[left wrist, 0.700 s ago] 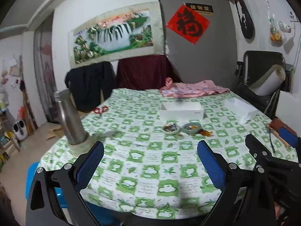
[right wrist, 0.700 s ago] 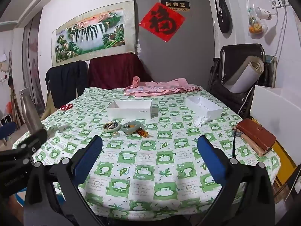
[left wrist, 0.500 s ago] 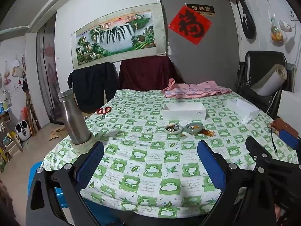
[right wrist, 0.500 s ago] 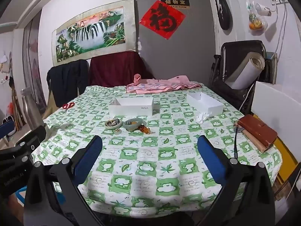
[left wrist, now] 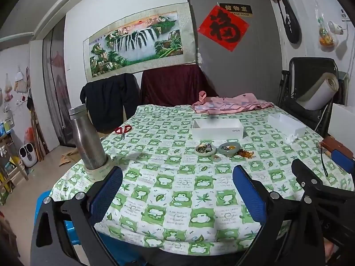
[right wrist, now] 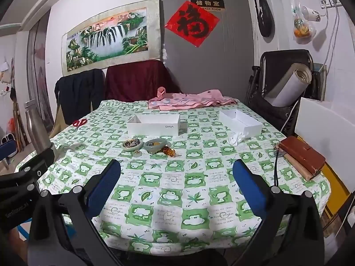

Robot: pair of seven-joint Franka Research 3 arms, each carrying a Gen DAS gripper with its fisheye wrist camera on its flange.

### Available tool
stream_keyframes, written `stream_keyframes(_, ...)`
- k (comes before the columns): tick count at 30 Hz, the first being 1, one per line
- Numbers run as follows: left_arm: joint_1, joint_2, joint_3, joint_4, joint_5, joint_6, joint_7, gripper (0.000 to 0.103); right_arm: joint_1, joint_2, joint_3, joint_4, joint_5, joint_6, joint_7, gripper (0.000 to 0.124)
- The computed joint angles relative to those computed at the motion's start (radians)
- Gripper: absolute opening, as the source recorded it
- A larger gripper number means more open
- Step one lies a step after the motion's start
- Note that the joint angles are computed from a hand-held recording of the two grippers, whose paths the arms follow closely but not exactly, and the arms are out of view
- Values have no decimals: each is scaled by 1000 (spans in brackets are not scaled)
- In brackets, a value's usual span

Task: Organize jewelry

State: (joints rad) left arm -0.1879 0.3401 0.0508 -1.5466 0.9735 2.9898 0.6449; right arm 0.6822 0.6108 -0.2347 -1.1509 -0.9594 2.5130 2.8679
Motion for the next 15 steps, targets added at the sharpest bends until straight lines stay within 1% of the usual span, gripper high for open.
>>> stream_keyframes(15, 3, -1, 2, -3, -5, 7, 10, 97, -1, -6, 0, -9, -4, 5, 4, 96)
